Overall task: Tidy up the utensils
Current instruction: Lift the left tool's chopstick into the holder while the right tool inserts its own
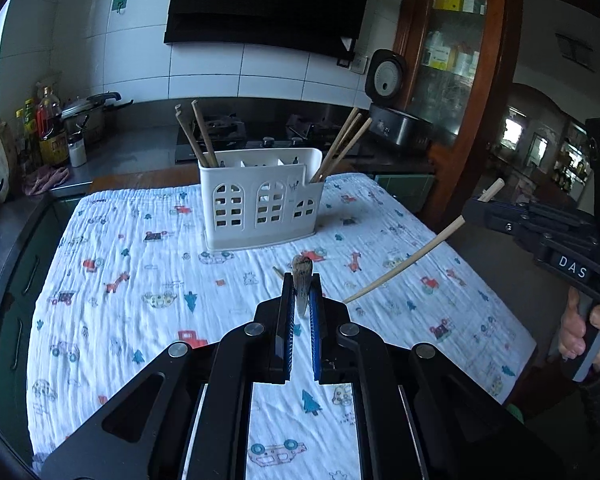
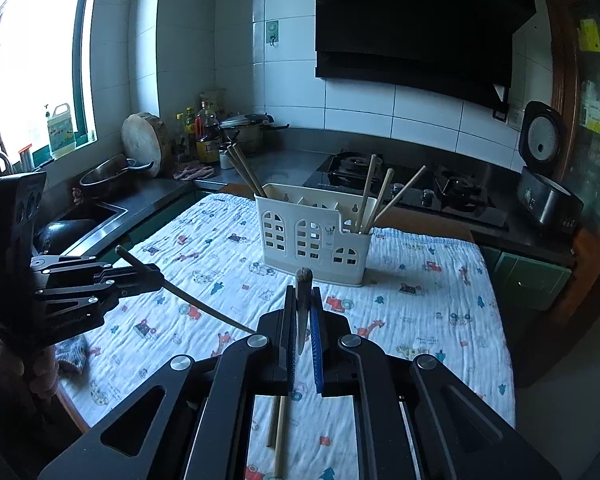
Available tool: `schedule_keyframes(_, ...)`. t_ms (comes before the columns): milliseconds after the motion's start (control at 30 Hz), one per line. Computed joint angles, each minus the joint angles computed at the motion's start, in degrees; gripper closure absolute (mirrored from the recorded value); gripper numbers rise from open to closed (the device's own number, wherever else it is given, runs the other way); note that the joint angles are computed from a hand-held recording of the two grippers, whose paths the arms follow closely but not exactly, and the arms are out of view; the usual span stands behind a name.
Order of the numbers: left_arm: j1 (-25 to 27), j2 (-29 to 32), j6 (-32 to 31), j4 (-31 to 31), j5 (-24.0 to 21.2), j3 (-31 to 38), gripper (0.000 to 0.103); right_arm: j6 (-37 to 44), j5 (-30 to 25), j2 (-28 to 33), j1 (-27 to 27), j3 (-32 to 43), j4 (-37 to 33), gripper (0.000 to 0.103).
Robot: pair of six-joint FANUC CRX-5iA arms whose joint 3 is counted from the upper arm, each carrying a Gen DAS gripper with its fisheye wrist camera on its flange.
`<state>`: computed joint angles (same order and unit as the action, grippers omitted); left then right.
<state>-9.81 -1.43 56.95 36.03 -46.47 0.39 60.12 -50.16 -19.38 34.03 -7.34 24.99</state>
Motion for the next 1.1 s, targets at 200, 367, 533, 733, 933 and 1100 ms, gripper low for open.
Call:
schedule_keyframes(200, -0.01, 5.81, 1.38, -1.78, -4.31, 9.71, 0.097, 6.4, -3.08, 5.53, -2.85, 10.03, -5.38, 0.096)
schedule_keyframes(367, 0.28, 10.33, 2.03, -1.74, -6.63, 18.84, 0.097, 10.44, -6.08, 11.03, -4.46, 19.67, -5.97, 0.096)
schedule_keyframes(533, 0.24, 15.7, 4.13, -3.21, -7.18, 31.09, 0.097, 13.23, -7.4, 16.59, -6.35, 28.77, -6.07, 0.096)
schedule_keyframes(733, -0.39, 24.04, 10.55, -9.64, -9.34, 47.43, 0.097, 15.0, -8.4, 22.7, -8.9, 37.02, -6.43, 0.096)
schedule_keyframes(933, -0.43, 33.83, 17.3, -14.81, -15.42, 63.12, 0.097, 16.75, -9.92, 27.84, -10.62, 42.7, -7.25, 0.096)
schedule_keyframes(1100, 0.28, 42.39, 21.01, -15.37, -22.44, 76.08, 0.097, 17.99, -11.32, 30.93, -11.84, 45.19, -9.26, 0.096)
